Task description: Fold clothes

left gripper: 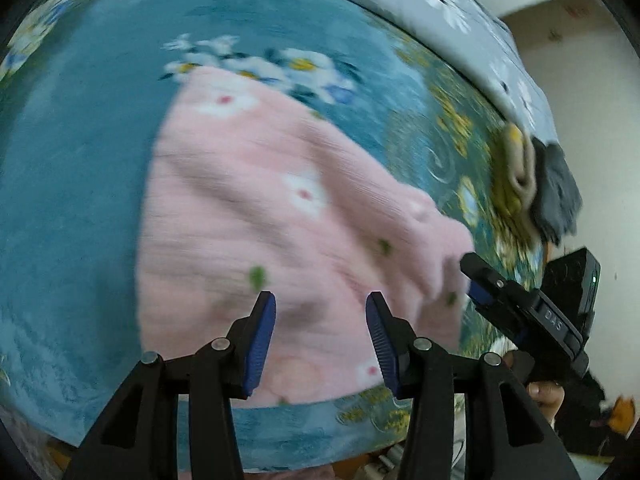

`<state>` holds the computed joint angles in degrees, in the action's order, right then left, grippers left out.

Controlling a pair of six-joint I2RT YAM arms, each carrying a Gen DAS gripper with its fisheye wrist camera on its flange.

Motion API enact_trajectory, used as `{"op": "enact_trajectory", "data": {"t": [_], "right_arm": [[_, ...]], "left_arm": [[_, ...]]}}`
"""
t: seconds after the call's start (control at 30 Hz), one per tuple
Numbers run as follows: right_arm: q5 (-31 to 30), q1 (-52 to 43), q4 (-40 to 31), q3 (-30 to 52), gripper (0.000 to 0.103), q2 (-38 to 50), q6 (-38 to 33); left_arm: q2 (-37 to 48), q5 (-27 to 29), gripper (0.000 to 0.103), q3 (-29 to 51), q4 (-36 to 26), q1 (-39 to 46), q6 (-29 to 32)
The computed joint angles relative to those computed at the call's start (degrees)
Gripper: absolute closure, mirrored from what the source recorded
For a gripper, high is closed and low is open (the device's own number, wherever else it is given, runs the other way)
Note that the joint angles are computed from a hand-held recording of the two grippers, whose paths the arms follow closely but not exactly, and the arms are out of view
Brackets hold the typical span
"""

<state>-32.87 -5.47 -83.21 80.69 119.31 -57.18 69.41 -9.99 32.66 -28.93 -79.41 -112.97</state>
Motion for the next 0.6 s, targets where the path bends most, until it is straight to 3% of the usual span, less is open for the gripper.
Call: {"op": "enact_trajectory", "data": {"t": [0.03, 0.1, 0.17, 0.33, 0.4, 0.5, 0.6], "right_arm": [[-0.02, 0.39, -0.44, 0.34, 0.057, 1.0, 0.2], [-0.55, 0.67, -2.29, 1.58, 0.082, 3.23, -0.22], [-2.56, -0.15, -4.39, 3.07, 0.087, 4.32, -1.18], [-1.73, -1.05, -0.26, 4.54, 0.087, 5.76, 3.9], [-0.34, -0.48, 0.62, 4.32, 0.081, 5.83, 4.37], [0.62, -0.02, 2.02, 3.51, 0.06, 4.73, 3.56], [1.13, -0.36, 1.13, 4.3, 0.054, 6.32, 2.51]], "left_arm": [[0.08, -0.07, 0.055, -0.36, 0.02, -0.16, -1.0], [-0.06, -0.29, 0.055, -0.93, -0.23, -1.14, -3.14], [-0.17, -0.06, 0.055, -1.71, 0.05, -1.99, -4.66], [3.34, 2.81, 0.055, -1.71, 2.01, -2.13, -4.06], [4.11, 3.15, 0.055, -1.52, 2.08, -2.3, -4.51], [3.35, 2.81, 0.055, -1.92, 1.15, -2.51, -5.24], [2.96, 3.29, 0.055, -2.52, 0.66, -2.33, -5.1]]}}
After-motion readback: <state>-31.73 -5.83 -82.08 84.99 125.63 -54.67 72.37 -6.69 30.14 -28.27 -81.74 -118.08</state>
